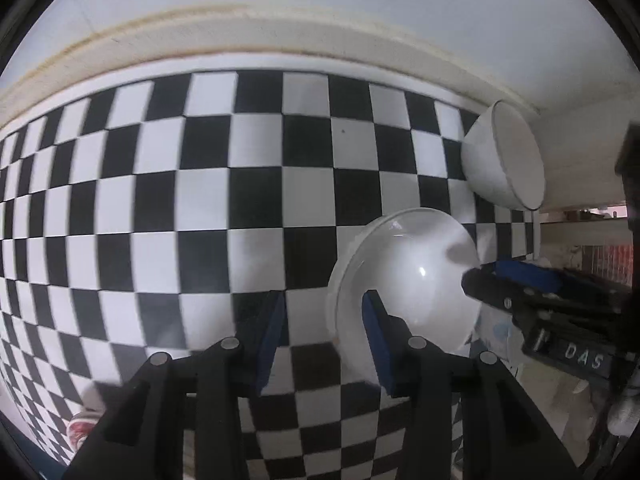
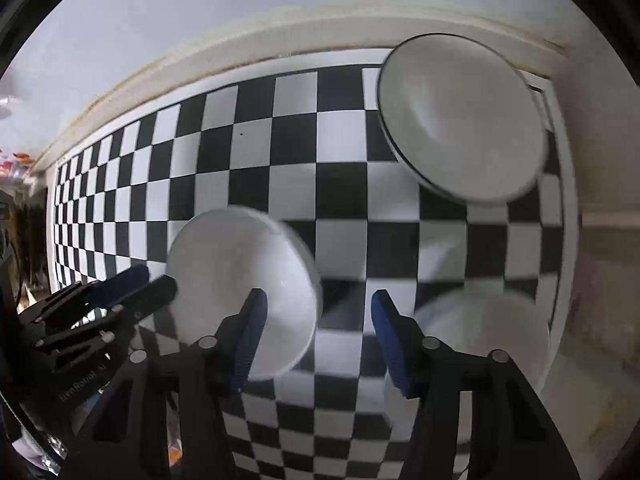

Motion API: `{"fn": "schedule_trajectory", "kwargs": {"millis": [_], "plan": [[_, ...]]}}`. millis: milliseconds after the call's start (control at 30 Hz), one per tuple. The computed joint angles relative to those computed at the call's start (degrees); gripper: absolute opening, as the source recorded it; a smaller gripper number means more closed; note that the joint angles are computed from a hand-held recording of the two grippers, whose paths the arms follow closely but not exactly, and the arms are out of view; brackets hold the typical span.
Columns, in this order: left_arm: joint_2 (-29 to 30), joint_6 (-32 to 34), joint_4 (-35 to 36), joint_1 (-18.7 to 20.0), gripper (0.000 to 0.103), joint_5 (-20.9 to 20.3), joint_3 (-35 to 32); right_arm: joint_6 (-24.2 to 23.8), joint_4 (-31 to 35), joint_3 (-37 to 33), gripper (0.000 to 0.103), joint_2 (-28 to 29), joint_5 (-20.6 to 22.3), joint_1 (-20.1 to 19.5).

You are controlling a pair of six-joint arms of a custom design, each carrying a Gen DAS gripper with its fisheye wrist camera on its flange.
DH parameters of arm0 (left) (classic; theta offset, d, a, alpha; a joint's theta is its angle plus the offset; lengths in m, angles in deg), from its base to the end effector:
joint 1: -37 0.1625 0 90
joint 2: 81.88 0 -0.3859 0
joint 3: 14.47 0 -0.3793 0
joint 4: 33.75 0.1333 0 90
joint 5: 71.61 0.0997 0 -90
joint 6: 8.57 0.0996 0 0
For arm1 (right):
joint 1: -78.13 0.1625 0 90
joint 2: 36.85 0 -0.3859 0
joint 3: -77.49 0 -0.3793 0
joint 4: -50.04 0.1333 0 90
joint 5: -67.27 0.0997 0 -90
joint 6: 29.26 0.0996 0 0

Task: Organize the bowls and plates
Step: 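Grasp a white bowl rim with the left tool while the right tool grasps another bowl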

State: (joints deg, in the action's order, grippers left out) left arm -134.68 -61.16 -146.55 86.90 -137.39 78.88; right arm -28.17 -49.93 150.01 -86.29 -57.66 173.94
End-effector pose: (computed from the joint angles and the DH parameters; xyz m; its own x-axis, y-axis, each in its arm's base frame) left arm -0.2460 -0.5626 0.1064 -0.8621 -0.1637 -0.4795 -0.1174 0.9852 -0.1251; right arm 0.1446 -0.6672 0.2048 -0.8042 -0.1937 0.5619 -0.0833 0.9728 0.2162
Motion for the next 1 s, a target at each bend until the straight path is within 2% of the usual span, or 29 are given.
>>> {"fn": "schedule_trajectory", "kwargs": {"millis": [33, 100, 200, 267, 333, 500, 567, 767, 1000], "plan": [[0.36, 0.17, -0.36, 0.25, 0.037, -0.31, -0.21, -0.36, 1.4, -2.05, 0.046, 1.67, -0.1, -0.49], [1.29, 0.88, -0.88, 0.65, 0.037, -0.93, -0.74, -0.45, 3.66, -4.45, 0.043, 3.42, 0.86, -1.27], [2.4, 1.44, -1.05, 1.22, 0.031, -1.99, -1.39, -0.45, 6.83, -7.97, 0.032, 6.25, 1.54, -2.45], [2.67, 1.3, -1.57, 1.36, 0.03, -1.82, -1.45, -0.09, 8.93, -9.63, 0.016, 7.46, 2.75, -3.27], [2.42, 1.64, -2.83, 1.34, 0.026, -2.43, -0.94, 0.06, 10.01, -10.36, 0.009, 8.01, 4.59, -3.89], [1.77, 1.21, -1.68, 0.48, 0.026, -2.0, -0.71, 0.02, 9.23, -9.07, 0.009, 7.28, 3.81, -3.57], [1.38, 1.0, -1.47, 0.22, 0.026, -2.2, -0.59, 0.12, 7.81, -4.84, 0.009, 4.28, 4.02, -2.86], [-1.08, -0.06, 0.3, -2.79, 0.026, -1.62, 0.72, -0.26, 6.71, 0.22, 0.008, -0.66, 5.48, -1.53], [-4.74, -0.63, 2.08, -6.99, 0.026, -3.49, 4.72, 0.89, 4.74, 11.02, 0.009, -10.02, 7.02, -0.41]]}}
